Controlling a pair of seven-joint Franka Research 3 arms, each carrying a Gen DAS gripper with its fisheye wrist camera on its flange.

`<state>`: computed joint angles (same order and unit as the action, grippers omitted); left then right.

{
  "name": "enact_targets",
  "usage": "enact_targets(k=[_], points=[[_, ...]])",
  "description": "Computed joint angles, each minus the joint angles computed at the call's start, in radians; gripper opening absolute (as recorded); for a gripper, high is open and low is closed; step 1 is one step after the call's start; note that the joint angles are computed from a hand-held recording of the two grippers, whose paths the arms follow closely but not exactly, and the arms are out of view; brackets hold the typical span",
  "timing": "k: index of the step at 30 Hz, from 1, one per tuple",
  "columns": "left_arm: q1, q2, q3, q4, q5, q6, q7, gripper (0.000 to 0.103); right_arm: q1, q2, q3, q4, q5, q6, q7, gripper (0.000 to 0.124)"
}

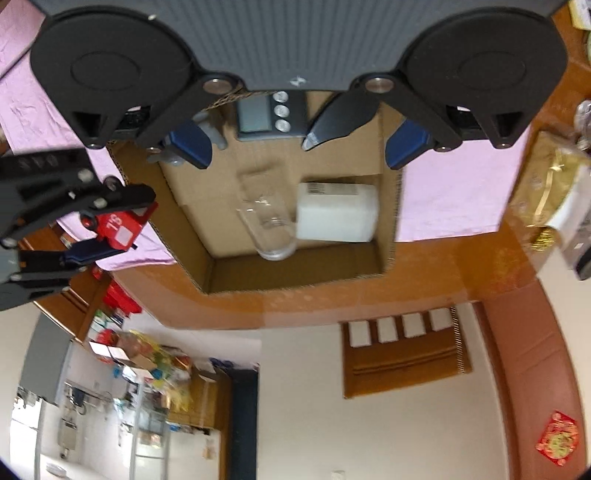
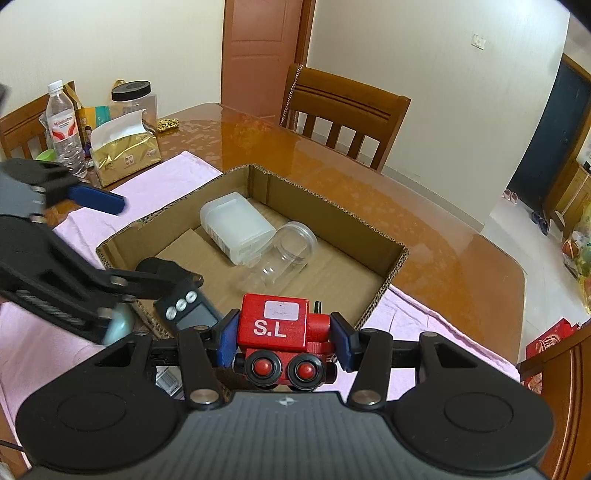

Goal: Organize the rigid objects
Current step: 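Carry train with right tool into cardboard box while left carries timer there, open both, then withdraw both tools toward black toy car and gold capsule bottle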

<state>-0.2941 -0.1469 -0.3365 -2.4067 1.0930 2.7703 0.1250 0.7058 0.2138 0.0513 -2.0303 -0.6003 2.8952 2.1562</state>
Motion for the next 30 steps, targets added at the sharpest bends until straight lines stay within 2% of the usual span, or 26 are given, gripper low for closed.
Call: enact_targets(k=[2,9,12,14,16,18,19,25,30], points=[[-0.007,-0.049,-0.01,-0.032,-0.008,-0.034,-0.017,0.101,-0.002,0.021,0.001,0.026,0.011,-0.008,-0.01,0.056],[-0.007,-0.179,-0.036,-0.131,-0.097,-0.051,-0.018,0.102,0.012,0.122,-0.025,0.161,0.066,-0.063,-0.068,0.056],[0.007,-0.214,-0.051,-0.159,-0.114,-0.054,-0.025,0.102,0.036,0.173,-0.06,0.232,0.061,-0.088,-0.064,0.056],[0.01,-0.23,-0.059,-0.172,-0.133,-0.072,-0.017,0.102,0.077,0.204,-0.112,0.278,0.009,-0.106,-0.007,0.059],[0.017,-0.237,-0.063,-0.183,-0.143,-0.077,-0.012,0.102,0.098,0.223,-0.136,0.312,-0.025,-0.133,0.037,0.087],[0.02,-0.245,-0.063,-0.197,-0.154,-0.072,-0.007,0.102,0.128,0.226,-0.17,0.322,-0.097,-0.133,0.107,0.103],[0.022,-0.248,-0.063,-0.203,-0.16,-0.071,-0.003,0.102,0.141,0.219,-0.184,0.314,-0.138,-0.127,0.145,0.103],[0.027,-0.261,-0.063,-0.23,-0.186,-0.056,0.026,0.102,0.105,0.182,-0.126,0.28,-0.156,-0.167,0.195,0.103],[0.03,-0.279,-0.061,-0.26,-0.21,-0.02,0.052,0.102,0.096,0.13,-0.096,0.218,-0.191,-0.196,0.291,0.103]])
